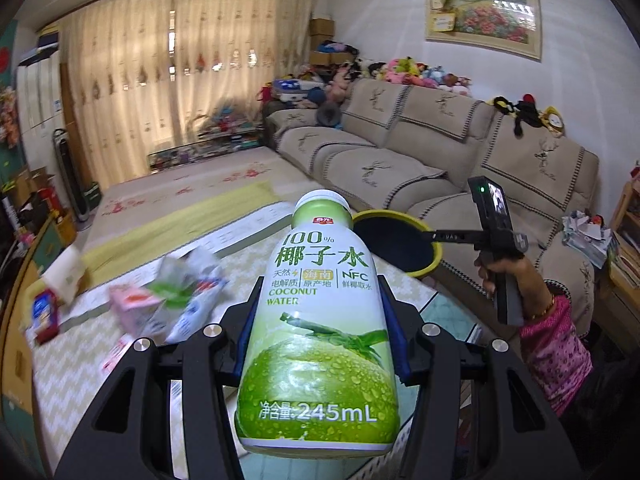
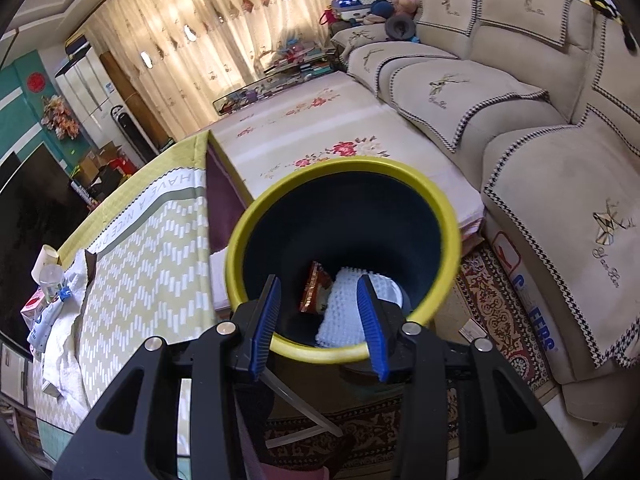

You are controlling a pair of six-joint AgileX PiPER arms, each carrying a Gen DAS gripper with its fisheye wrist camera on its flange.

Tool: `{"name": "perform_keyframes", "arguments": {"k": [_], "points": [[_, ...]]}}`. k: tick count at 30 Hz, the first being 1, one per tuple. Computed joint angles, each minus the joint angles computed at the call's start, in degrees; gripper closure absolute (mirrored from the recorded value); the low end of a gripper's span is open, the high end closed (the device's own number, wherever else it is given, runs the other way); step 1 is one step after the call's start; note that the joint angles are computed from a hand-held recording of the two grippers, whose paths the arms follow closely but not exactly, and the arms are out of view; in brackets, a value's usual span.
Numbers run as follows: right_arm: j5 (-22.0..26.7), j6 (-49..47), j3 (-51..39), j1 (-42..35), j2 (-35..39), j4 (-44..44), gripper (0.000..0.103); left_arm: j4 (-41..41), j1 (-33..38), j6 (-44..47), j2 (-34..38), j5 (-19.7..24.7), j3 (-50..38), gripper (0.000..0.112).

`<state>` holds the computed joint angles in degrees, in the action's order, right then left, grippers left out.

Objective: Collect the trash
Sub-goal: 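Carry the coconut water bottle into the bin and open the left gripper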

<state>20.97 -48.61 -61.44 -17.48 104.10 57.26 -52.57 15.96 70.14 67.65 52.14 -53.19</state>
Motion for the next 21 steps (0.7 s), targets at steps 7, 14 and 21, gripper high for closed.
{"name": "perform_keyframes", "arguments": {"k": [7, 14, 21], "points": [[0.6, -6.4, 2.5, -5.4, -1.3, 5.1, 0.065, 3.3, -18.3, -7.1, 12.1, -10.7, -7.7, 0.061], [1.3, -12.1, 3.2, -10.7, -1.5, 9.1, 0.065, 13.1, -33.3, -21.1, 30.1, -17.0, -24.1, 0.061], [2.8, -13.7, 1.9, -14.6, 1.3, 10.1, 0.064, 30.0, -43.8, -40.4, 49.3, -15.5, -46.5, 0.061]]}}
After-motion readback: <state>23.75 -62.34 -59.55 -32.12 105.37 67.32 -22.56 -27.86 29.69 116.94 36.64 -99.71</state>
